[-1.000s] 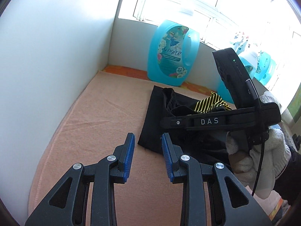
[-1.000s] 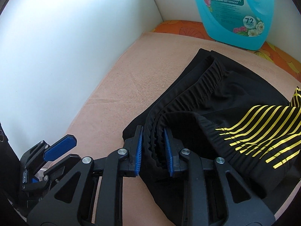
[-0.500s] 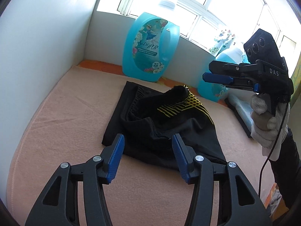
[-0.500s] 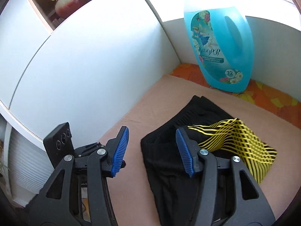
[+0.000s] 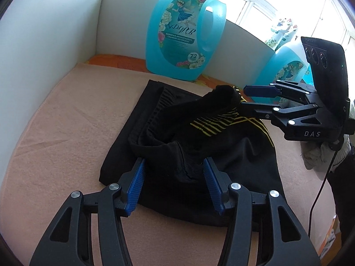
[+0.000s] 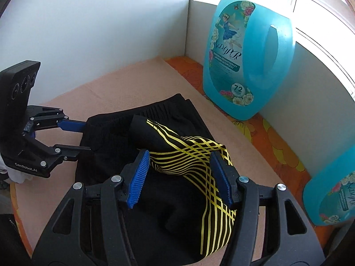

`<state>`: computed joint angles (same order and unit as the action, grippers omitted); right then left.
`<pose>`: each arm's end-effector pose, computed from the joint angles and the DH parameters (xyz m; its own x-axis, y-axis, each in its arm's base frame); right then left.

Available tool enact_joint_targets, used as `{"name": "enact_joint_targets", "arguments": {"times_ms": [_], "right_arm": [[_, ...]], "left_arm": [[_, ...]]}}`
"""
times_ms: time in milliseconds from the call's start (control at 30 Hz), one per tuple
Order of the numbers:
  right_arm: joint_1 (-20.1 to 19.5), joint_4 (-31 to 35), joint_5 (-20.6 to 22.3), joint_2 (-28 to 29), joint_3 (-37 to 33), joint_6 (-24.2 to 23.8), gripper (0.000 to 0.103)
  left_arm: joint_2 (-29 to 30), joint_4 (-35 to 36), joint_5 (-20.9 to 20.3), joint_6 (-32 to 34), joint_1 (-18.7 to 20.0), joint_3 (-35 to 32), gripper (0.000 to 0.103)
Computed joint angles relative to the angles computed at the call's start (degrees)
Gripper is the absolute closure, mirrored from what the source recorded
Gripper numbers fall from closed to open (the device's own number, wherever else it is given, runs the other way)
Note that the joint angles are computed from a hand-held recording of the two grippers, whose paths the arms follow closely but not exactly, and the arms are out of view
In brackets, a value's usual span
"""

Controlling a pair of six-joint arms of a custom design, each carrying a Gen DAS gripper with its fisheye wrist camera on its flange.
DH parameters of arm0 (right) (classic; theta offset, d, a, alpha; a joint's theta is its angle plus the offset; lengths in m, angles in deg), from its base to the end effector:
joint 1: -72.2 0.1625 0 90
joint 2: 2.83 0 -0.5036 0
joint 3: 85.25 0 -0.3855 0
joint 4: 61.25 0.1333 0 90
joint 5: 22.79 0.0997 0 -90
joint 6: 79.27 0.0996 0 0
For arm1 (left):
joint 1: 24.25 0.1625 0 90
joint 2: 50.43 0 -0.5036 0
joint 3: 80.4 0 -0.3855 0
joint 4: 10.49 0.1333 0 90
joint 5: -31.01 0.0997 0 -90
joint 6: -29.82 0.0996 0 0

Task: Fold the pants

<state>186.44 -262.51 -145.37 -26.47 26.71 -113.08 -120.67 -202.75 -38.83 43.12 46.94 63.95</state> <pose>0.3178 -0.5118 -0.0593 -0.4996 -0.5957 0.6289 -0.7896 0.6117 -0.0479 0.0272 -0.4401 0.2303 -0.8504 0.3368 -0.4043 0.4931 0.7780 -0.3892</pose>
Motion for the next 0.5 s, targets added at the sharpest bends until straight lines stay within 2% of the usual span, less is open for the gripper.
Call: {"name": "enact_joint_targets", "arguments": {"times_ms": [133,233,333,500], "right_arm": [[-0.87,1.44,-0.08,2.31,-4.40,-1.12,0.044],[-1.91,1.49,1.23,3.74,-6.93,1.03,0.044],[-3.20,2.87,2.16,5.41,-10.02,3.61,0.044],[-4.09,4.29,2.41,6.91,-12.98,5.67,0.044]], "left_arm": [[1.71,-4.52,1.25,-1.79,0.49,0.48,0.053],[3.17,-9.06,4.14,-0.16,-0.37,1.86,0.068],[2.54,-10.44,3.47,-0.46,0.22,2.26,0.076],[1.36,-11.15,3.11,-0.83,1.53,3.17,0.077]]}}
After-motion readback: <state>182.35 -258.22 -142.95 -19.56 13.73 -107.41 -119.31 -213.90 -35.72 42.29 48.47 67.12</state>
